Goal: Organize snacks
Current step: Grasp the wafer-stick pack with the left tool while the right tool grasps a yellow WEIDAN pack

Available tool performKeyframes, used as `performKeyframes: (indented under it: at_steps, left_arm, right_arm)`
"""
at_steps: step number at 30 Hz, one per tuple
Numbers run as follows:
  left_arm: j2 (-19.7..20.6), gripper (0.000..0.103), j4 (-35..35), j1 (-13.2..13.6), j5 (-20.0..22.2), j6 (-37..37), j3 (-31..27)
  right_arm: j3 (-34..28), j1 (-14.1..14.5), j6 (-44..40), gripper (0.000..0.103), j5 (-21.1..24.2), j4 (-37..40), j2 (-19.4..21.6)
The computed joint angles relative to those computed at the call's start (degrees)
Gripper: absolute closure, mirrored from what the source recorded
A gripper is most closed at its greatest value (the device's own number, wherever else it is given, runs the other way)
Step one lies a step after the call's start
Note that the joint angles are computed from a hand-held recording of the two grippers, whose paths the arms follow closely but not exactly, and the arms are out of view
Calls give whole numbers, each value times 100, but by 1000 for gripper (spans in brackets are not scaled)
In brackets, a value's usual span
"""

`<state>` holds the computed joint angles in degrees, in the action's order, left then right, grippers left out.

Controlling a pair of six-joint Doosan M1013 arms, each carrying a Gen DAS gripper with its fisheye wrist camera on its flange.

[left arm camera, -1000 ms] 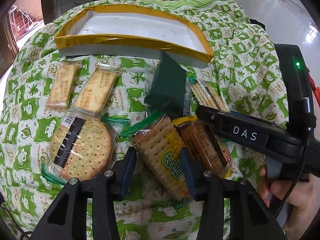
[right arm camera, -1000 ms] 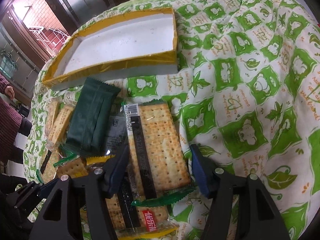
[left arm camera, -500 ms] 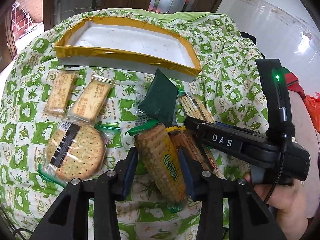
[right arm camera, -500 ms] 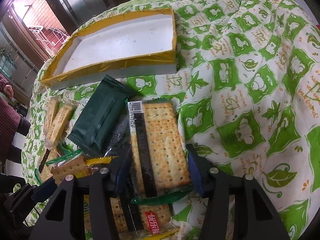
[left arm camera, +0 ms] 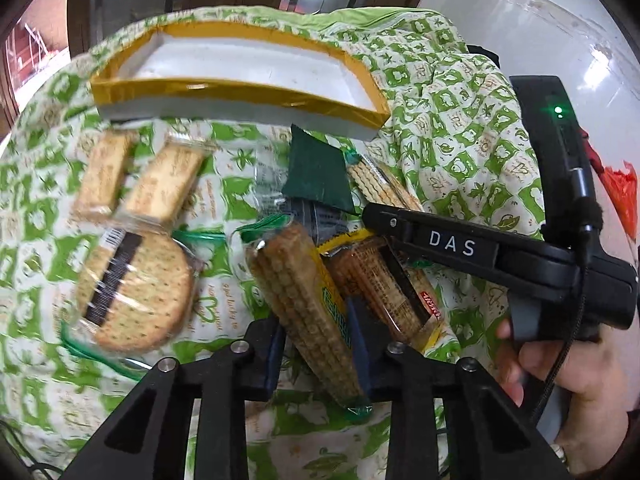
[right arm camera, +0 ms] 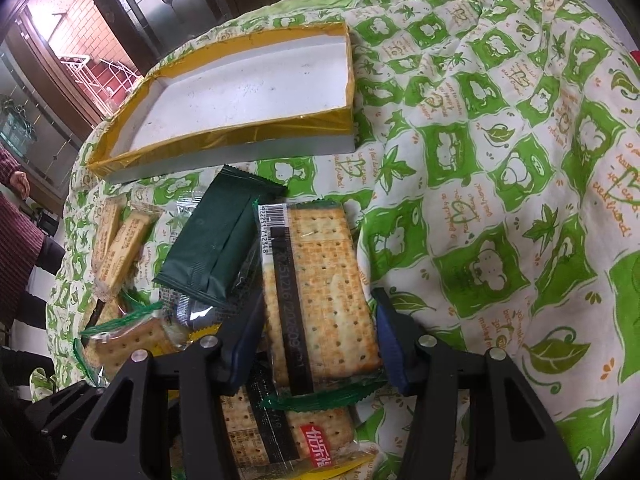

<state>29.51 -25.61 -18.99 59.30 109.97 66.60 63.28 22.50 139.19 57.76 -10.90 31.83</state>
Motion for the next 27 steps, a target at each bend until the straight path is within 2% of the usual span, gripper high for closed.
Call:
performKeyframes:
  at_steps: [4,8,15,20,22,27]
  left_arm:
    - [-7,77,22,20,-71,7,-4]
    - [-1,82,67,45,-140,20,-99]
    - [126,83,268,71,164,101,-372]
    - [117,83,230,98,121,125,-380]
    - [99,83,255,108,76,150,-391]
    - [127,83,185,136,104,180,-491]
  right_arm:
    - [46,14,80,53,-71,-76,-40]
    - [252,38,252,55,-370,-284,-204]
    - [405,84,354,55,-652,-467,-342]
    - [570,104,530,55,-1061,-617,-479]
    - [594,63,500,55,-1171,-453,-508]
    - [374,71,440,55,-674,-256,-462]
